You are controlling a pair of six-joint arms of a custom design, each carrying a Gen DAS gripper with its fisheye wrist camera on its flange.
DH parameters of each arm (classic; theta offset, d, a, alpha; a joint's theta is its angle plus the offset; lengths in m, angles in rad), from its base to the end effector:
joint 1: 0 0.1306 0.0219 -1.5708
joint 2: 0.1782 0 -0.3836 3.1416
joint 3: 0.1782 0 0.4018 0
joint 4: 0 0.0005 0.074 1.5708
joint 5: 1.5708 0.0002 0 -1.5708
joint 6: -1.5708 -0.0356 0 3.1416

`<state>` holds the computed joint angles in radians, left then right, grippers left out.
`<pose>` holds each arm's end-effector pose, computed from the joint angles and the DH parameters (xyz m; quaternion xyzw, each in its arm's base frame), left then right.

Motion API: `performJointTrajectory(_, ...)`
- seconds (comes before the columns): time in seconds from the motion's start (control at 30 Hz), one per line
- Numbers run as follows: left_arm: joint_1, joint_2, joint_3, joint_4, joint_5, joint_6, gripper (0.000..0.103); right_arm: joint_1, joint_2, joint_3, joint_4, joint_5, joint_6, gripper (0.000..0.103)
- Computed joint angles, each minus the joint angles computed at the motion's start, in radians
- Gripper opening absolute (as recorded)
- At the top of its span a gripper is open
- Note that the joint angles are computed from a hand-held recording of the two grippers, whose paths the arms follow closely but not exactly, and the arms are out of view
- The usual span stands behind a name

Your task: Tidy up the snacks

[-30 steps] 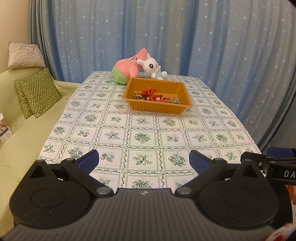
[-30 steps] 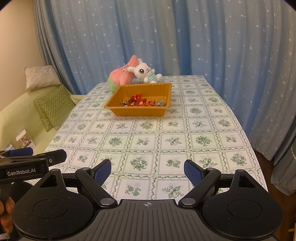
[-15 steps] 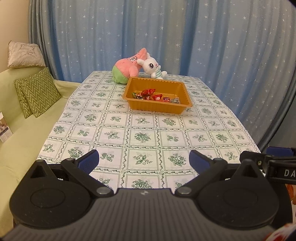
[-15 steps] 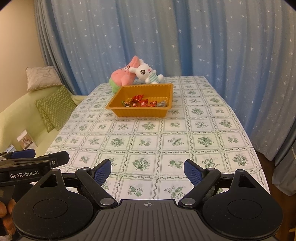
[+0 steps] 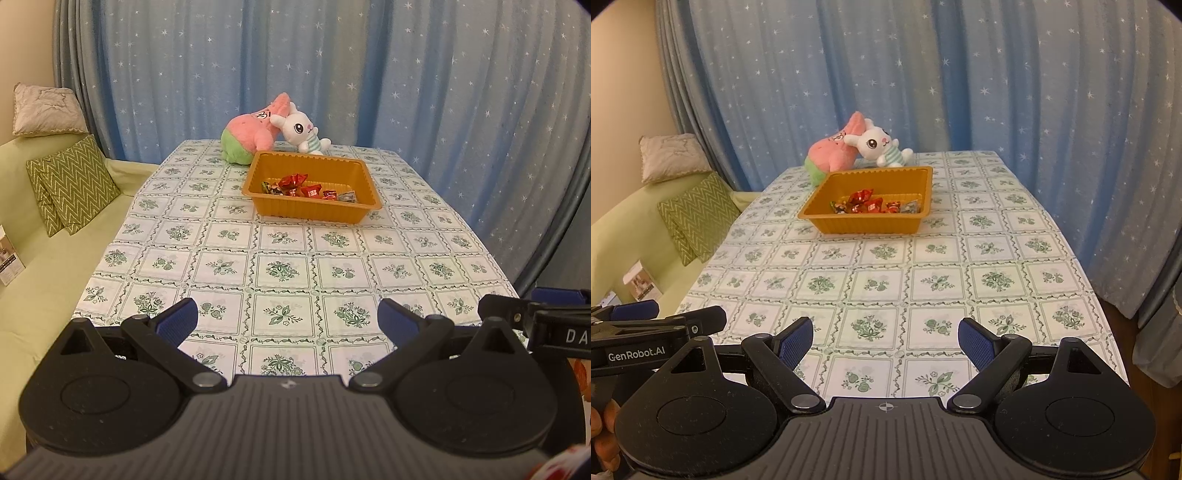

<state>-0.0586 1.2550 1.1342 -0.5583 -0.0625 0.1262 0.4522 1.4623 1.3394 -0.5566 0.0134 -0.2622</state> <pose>0.4526 -0.0248 0.3932 -0.0439 0.9008 -0.0117 0.4318 0.4794 0.2318 0.3950 -0.0827 0.8985 0.1450 0.4059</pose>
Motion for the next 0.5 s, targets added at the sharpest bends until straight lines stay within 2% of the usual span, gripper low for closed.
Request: performJointTrajectory(0.5, -0.005, 0.002, -0.002, 0.003, -0.001, 0.001, 0.103, -0.004, 0.003, 0.002, 0.006, 0.008, -0.017, 0.085)
